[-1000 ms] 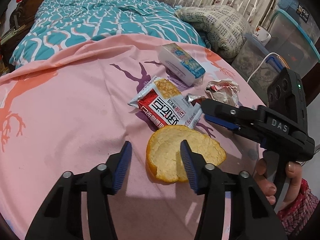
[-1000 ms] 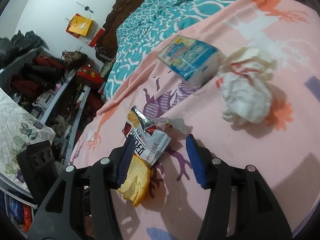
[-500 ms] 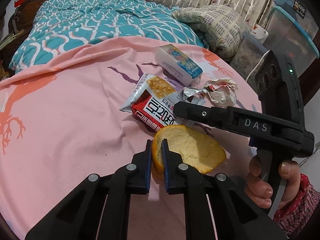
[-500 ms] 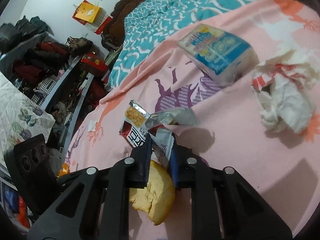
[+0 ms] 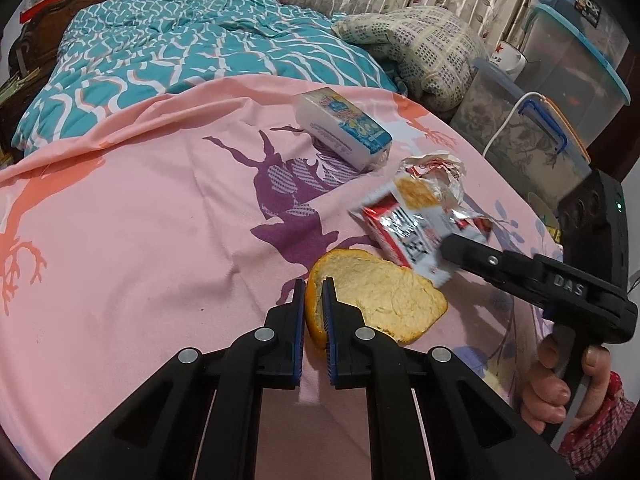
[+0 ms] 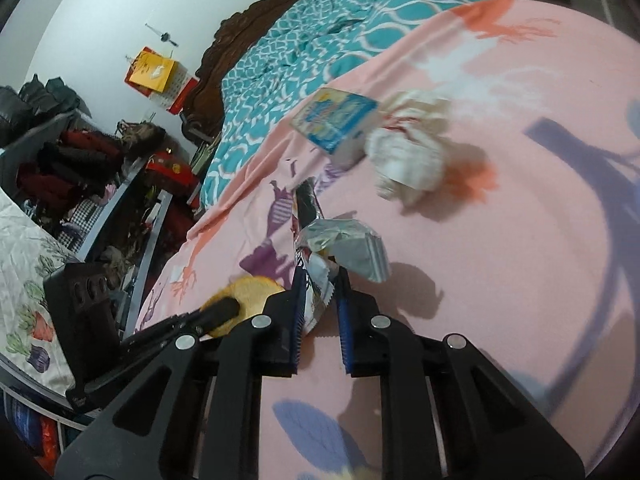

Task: Collect trash
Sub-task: 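Carry the bread slice and red wrapper over the beige wastebasket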

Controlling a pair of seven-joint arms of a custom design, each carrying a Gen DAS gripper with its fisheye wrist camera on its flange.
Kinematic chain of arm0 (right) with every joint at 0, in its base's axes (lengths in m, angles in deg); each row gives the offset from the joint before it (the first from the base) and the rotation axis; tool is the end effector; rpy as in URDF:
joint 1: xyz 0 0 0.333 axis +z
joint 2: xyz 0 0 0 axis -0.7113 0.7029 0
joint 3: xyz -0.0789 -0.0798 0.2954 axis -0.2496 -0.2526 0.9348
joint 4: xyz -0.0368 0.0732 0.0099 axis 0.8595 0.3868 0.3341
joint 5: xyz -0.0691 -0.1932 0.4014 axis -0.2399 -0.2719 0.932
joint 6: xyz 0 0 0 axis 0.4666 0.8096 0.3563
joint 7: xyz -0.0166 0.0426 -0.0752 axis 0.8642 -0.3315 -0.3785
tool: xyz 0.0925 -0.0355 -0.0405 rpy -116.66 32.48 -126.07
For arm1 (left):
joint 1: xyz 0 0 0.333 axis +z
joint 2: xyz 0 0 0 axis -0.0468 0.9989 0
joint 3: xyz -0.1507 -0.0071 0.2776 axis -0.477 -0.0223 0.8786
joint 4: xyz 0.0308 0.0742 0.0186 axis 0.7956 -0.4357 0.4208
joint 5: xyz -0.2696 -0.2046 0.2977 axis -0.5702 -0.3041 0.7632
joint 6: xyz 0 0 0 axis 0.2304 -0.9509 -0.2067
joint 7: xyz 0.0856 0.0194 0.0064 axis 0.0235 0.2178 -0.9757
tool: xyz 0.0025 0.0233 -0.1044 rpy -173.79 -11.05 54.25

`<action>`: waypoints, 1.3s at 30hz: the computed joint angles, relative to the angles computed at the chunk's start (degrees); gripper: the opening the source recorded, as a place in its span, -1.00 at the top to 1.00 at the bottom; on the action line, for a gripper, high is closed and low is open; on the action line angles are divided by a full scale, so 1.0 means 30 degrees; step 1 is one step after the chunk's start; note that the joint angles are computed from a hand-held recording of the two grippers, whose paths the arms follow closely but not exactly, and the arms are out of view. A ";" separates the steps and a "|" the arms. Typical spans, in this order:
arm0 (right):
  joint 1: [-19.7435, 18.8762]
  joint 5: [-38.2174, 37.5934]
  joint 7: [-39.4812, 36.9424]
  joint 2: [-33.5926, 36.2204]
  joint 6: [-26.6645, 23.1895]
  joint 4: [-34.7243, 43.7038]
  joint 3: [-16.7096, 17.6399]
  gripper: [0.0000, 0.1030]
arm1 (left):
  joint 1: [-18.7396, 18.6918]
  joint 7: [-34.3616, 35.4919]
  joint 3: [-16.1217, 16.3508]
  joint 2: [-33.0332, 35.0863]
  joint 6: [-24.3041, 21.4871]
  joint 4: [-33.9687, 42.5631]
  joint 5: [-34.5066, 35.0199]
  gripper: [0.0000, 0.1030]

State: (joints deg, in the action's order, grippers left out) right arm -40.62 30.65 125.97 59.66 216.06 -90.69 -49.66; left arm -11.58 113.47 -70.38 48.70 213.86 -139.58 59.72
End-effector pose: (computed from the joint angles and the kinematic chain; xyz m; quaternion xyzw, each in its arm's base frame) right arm 0.7321 0.2648 0.2647 -0.6540 0.6038 0.1173 0.4405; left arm 0.6328 -0.1964 0.2783 -0.6788 0.6572 -0.3007 0.1300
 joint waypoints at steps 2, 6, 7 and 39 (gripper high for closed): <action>-0.0271 0.0433 -0.0290 -0.0295 0.0143 -0.0483 0.0120 0.66 | -0.0705 -0.0378 0.0703 -0.0053 -0.0001 -0.0008 0.0340 0.85; -0.0522 0.1147 -0.0955 -0.0937 0.0130 -0.1350 0.0102 0.66 | -0.1930 -0.1236 0.1959 -0.0130 -0.0013 -0.0038 0.1175 0.85; -0.0528 0.1313 -0.1133 -0.1078 0.0107 -0.1536 0.0063 0.66 | -0.2354 -0.1549 0.2401 -0.0137 -0.0070 -0.0013 0.1479 0.85; -0.0059 0.8769 -0.6010 -0.6841 -0.2374 -0.8784 -0.4187 0.68 | -0.5524 -0.9305 0.3220 0.0209 -0.2405 0.1987 0.9327 0.85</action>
State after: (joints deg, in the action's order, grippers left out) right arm -40.79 56.95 107.94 39.14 208.94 -117.04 -62.22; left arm -28.15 85.55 -60.72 49.33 206.65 -133.62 87.70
